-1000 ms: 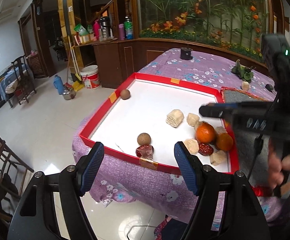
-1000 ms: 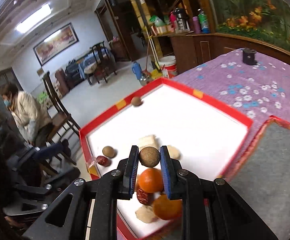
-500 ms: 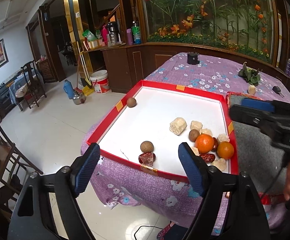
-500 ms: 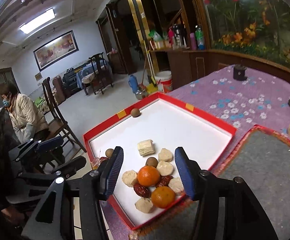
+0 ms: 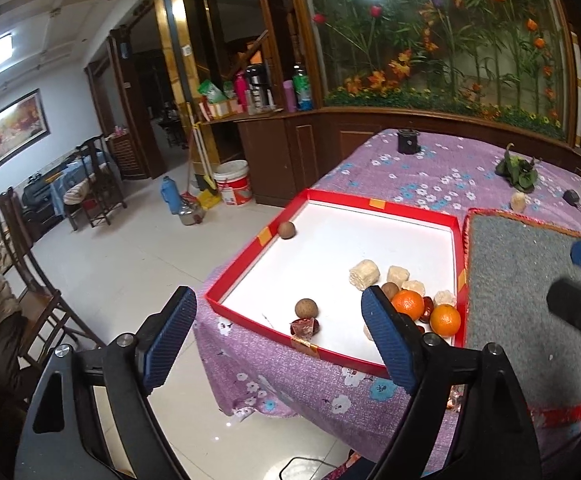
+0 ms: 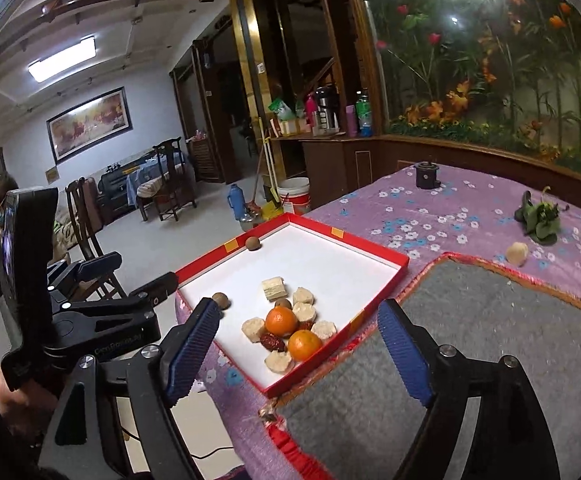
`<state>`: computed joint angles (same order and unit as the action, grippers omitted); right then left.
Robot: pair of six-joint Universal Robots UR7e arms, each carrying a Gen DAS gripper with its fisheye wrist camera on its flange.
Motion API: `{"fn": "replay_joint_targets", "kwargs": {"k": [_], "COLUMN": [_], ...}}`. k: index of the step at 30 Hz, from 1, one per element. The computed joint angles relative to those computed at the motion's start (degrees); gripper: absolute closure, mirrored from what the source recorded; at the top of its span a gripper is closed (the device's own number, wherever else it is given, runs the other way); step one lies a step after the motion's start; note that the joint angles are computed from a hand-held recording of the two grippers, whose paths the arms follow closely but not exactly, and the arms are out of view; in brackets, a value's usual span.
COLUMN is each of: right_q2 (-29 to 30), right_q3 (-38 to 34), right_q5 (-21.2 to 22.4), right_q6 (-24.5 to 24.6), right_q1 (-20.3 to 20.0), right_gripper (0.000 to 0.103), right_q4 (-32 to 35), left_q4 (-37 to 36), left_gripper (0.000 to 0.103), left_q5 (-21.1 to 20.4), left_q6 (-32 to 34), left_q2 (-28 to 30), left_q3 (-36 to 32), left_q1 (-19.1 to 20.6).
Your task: Organize fruits
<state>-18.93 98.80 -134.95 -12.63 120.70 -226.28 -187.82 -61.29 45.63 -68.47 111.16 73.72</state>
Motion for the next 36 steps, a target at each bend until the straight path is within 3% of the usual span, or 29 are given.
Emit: {"fn": "replay_joint_targets", "kwargs": {"k": [5, 23, 36], "right_q2": [0.68, 0.29, 0.85], "right_q3": [-0.29, 0.75, -0.50], "right_q5": [-2.90, -1.83, -1.08], "right_q6": [-0.18, 2.21, 2.80], "right_q1": [1.30, -0.11, -0.69], "right_gripper": [0.018, 0.018, 0.018], "right_q4": [-0.56, 0.10, 2.31], "left_q4": [0.67, 3.12, 0.74], "left_gripper": [0.018, 0.018, 0.018], "left_q5": [1.28, 2.83, 2.94], "left_q6": [-1.96, -2.38, -1.00], "left_q2": [-0.80, -1.22, -0.53], "left_q3": [0.48, 0.81, 0.64], "left_q1": [-0.49, -0.85, -0.57]}}
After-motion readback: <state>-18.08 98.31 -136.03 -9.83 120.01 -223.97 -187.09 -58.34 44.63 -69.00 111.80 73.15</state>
